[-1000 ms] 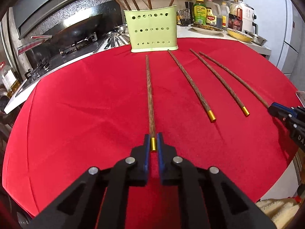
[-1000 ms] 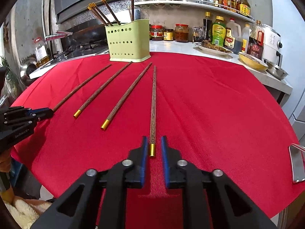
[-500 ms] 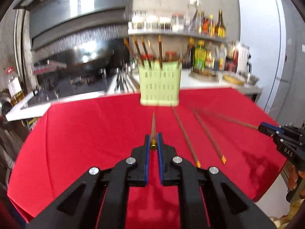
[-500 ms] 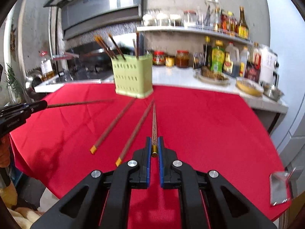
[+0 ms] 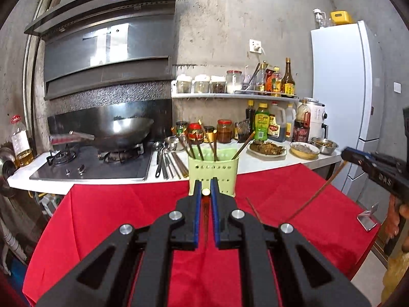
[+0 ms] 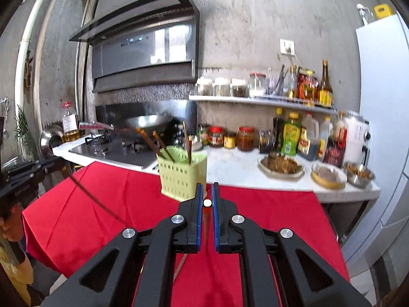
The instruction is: Organize utensils
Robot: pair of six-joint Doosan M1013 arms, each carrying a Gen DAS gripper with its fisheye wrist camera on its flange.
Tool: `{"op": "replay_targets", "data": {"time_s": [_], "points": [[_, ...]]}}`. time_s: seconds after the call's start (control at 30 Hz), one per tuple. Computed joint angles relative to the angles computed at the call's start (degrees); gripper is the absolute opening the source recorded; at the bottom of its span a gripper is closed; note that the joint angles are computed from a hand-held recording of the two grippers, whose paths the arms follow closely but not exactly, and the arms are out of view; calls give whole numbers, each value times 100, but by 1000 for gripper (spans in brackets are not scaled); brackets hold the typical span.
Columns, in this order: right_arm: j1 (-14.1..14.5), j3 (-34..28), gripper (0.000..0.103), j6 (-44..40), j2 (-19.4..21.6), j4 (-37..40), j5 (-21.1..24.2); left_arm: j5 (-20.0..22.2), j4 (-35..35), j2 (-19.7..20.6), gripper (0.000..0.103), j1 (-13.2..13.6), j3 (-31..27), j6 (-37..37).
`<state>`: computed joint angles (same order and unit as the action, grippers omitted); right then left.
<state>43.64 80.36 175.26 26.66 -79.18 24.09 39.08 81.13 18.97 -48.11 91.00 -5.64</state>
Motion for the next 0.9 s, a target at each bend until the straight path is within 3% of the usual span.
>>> {"op": "replay_targets", "data": {"time_s": [0.33,0.4,0.47,0.63,0.73,0.9], "points": [[-59,-324,8,-385,237,143,27,-15,24,107,7,60,-137,133],[-65,-324,8,-428,268,188,12,-49,-192,148,7,83,-171,309],[-81,-283,8,-444,274,254,-63,-265,-929,237,7,177,-259,852],[-108,-331,7,-1148,406,1033,-59,-330,-1867,473,7,272,-353,1531],[-90,-291,7,-1087,448,977,-11,-344,-1965,518,1,295,-332,1540],[-75,-260,7,-888,446,798,20,-421,-1758,452,1,305,-257,1383]]}}
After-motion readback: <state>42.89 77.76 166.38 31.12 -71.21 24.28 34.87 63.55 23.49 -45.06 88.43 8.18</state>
